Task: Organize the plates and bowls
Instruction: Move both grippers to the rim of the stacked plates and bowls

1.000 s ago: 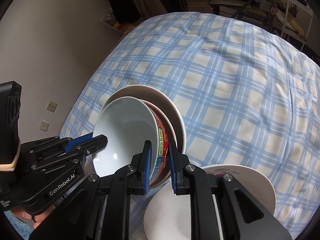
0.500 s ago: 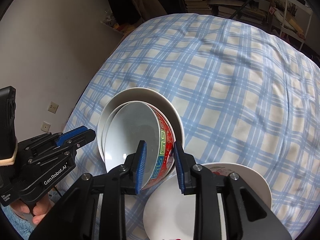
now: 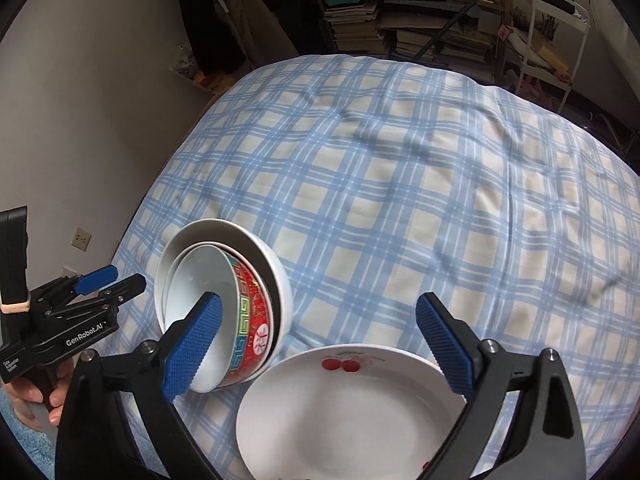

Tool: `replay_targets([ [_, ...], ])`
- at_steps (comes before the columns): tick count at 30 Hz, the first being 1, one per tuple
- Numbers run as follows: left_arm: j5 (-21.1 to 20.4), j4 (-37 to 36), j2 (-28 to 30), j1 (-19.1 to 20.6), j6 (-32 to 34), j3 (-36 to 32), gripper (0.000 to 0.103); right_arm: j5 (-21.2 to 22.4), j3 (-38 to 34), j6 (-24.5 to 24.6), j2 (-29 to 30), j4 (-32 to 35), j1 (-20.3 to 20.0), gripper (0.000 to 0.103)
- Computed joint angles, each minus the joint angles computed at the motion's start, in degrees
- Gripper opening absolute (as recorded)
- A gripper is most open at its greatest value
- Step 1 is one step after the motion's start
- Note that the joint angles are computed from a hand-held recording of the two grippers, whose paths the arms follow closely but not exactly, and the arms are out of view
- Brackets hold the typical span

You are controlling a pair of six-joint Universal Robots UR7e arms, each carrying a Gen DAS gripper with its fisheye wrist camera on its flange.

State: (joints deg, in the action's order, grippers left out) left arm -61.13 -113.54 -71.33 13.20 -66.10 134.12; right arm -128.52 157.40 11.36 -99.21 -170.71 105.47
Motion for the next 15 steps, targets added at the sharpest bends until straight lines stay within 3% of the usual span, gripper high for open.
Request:
replay_targets([
  [4, -0.5, -1.6, 0.1, 0.8, 1.2, 0.2, 0.065, -0.6, 0.3, -0.9, -0.1, 0.1, -2.4, 0.102],
  [9, -0.8, -2.6, 0.7, 1.3, 2.1, 0.2, 0.069, 1.5, 1.2, -2.9, 0.5, -1.8, -5.9, 0.102],
  [15, -1.7, -4.5, 0.3, 2.0, 3.1, 0.6, 0.069, 2.5, 1.5, -4.1, 1.4, -3.0, -7.3, 0.102],
])
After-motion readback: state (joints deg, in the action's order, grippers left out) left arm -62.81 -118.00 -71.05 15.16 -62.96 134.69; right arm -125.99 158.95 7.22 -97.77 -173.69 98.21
